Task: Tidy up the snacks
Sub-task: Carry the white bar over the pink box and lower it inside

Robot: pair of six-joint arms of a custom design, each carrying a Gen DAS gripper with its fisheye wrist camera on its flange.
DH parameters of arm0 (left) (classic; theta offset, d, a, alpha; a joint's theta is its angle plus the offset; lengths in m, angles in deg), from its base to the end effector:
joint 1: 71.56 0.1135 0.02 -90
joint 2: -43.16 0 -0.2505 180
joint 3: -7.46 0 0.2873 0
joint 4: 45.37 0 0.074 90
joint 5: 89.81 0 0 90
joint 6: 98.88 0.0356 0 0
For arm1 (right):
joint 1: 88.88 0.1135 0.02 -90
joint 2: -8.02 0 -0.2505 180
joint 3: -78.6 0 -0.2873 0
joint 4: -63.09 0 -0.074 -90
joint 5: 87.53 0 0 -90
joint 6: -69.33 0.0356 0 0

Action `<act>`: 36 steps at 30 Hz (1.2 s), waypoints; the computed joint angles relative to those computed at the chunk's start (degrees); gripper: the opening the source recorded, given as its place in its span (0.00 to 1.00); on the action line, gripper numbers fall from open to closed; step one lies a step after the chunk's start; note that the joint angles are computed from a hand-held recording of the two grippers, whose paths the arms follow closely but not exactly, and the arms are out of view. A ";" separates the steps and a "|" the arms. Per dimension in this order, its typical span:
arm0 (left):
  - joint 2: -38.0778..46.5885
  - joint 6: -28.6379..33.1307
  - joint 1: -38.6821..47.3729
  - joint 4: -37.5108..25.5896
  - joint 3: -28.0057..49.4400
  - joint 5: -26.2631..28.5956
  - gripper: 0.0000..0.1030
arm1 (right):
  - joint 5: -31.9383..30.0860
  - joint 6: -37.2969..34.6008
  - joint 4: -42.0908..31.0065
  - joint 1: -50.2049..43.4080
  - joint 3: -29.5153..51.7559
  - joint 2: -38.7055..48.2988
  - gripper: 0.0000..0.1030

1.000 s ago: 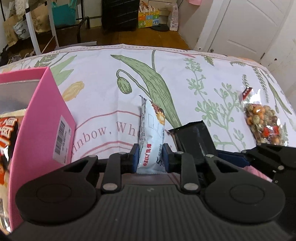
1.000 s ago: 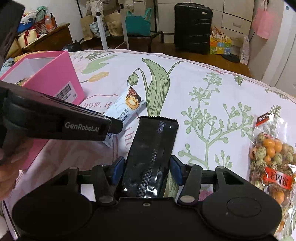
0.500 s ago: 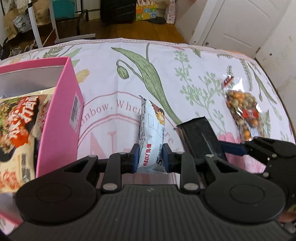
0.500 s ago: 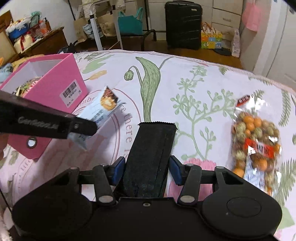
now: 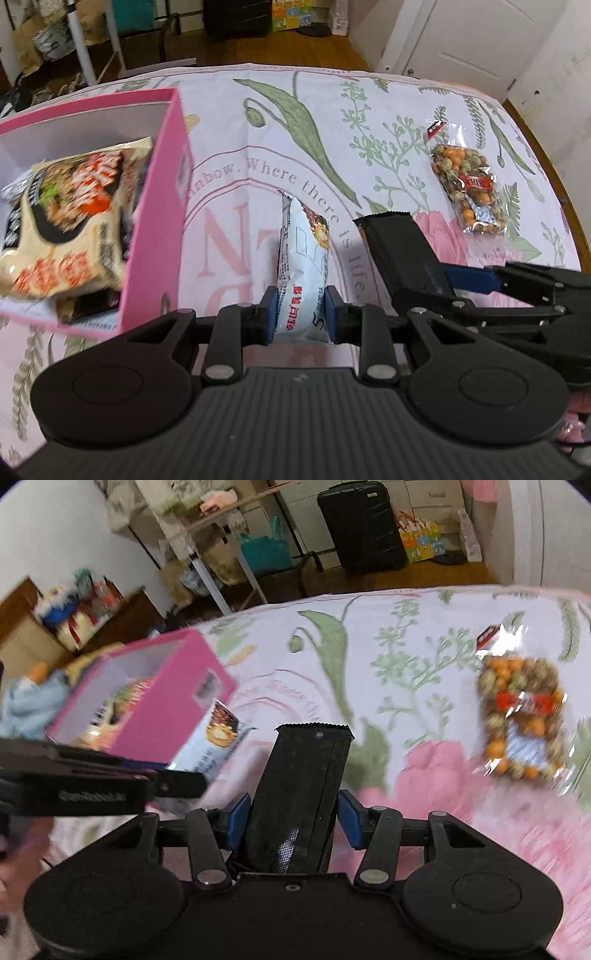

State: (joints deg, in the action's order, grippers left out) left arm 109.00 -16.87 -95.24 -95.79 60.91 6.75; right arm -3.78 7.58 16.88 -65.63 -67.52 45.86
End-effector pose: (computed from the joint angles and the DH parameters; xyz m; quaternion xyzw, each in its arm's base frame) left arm 0.2255 -0.1034 0.1831 0.1458 0.9595 -0.1175 0.2106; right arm 0.1628 0.0742 0.1633 0.0224 0.9387 0.1939 0.2841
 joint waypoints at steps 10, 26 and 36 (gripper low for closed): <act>-20.26 6.51 10.17 -14.94 -2.30 4.92 0.24 | 8.68 7.73 -8.97 16.03 7.19 -4.93 0.55; -11.86 23.38 51.81 -17.17 9.61 19.96 0.24 | 7.00 -1.14 10.54 24.64 34.58 34.05 0.55; 8.50 17.82 51.17 1.07 11.49 14.13 0.24 | 5.49 -5.57 15.84 23.09 48.87 58.73 0.55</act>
State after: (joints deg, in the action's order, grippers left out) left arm 117.50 0.95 -44.07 -94.73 72.40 20.88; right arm 1.71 2.02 32.72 -42.54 -18.65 104.59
